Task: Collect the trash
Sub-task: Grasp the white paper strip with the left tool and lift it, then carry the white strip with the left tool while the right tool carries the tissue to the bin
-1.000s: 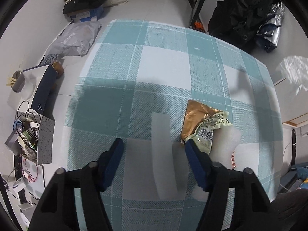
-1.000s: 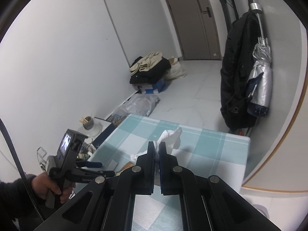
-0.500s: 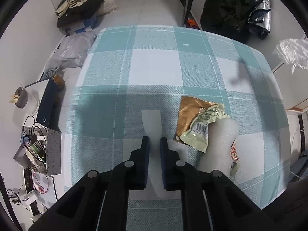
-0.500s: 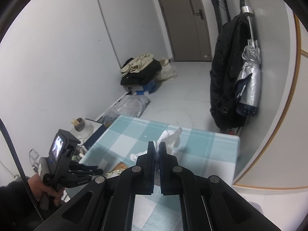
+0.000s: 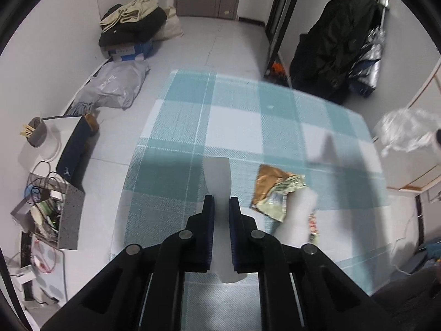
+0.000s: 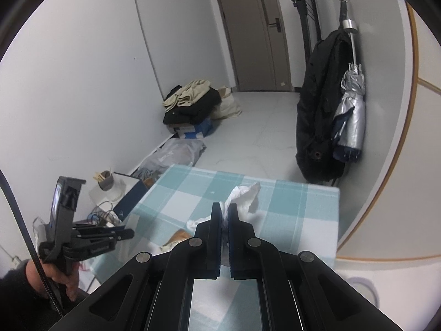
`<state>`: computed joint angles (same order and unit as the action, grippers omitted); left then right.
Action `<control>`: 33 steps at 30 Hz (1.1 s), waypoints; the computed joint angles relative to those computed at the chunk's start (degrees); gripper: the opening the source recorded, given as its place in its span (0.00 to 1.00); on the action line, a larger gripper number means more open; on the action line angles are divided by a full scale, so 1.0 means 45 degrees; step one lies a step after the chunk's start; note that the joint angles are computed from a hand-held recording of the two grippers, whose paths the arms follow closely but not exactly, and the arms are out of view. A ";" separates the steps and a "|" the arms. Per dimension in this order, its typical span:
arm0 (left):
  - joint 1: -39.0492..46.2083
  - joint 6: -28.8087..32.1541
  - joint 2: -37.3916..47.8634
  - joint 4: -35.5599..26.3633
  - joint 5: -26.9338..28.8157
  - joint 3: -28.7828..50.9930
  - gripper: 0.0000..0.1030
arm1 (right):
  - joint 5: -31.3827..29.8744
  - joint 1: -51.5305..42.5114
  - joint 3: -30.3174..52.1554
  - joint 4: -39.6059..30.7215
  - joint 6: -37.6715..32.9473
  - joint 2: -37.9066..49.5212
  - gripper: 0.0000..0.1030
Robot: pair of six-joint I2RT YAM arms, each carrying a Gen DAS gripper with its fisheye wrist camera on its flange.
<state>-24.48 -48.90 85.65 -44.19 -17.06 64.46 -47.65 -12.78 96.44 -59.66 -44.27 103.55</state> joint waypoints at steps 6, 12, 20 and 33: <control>-0.0484 0.0122 -0.0990 0.0577 -0.0487 -0.0345 0.06 | -0.0104 -0.0487 -0.1204 0.0124 -0.0175 -0.1091 0.03; -0.0718 -0.0219 -0.1548 0.1017 -0.0165 -0.0454 0.06 | 0.0006 -0.0858 -0.1658 0.0270 -0.0022 -0.1722 0.03; -0.1740 -0.0547 -0.1421 0.0776 -0.0863 0.0579 0.06 | -0.0726 -0.1825 -0.1370 -0.0357 -0.0398 -0.2364 0.03; -0.3183 -0.0731 0.0097 0.0715 -0.1267 0.3243 0.06 | -0.1470 -0.4036 0.1422 -0.2847 -0.1783 -0.1263 0.03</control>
<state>-38.80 -52.19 86.08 -40.97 -22.76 79.06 -54.27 -30.94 102.84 -72.47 -52.29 97.87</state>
